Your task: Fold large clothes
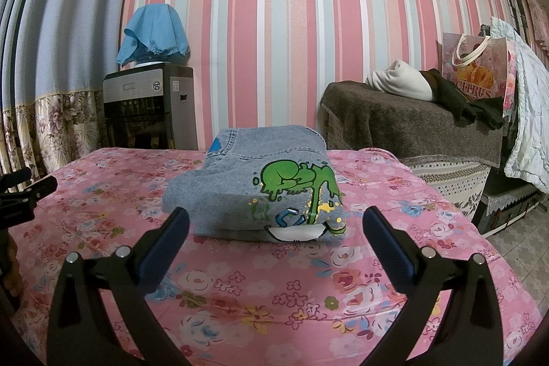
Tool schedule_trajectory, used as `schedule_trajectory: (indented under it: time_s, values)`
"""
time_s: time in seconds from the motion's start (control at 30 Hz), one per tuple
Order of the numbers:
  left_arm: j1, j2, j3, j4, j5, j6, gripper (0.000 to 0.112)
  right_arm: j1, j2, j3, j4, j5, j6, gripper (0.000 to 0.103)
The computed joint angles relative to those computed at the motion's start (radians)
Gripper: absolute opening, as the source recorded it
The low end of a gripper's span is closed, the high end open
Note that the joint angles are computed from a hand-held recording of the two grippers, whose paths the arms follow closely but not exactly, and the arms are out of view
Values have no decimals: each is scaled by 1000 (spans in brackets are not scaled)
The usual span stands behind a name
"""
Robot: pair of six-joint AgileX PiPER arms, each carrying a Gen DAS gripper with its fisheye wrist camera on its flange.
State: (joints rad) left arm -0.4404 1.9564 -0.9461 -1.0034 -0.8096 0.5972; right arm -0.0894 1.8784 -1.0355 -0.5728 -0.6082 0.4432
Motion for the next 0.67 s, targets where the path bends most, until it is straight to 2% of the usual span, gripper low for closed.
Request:
schedule_trajectory:
  time_s: [0.3, 0.67]
  values:
    - [4, -2, 8, 21, -5, -12, 100, 0, 0, 0, 0, 0, 0, 101]
    - [27, -8, 1, 15, 37, -1, 100, -1, 0, -1, -3, 0, 2, 101]
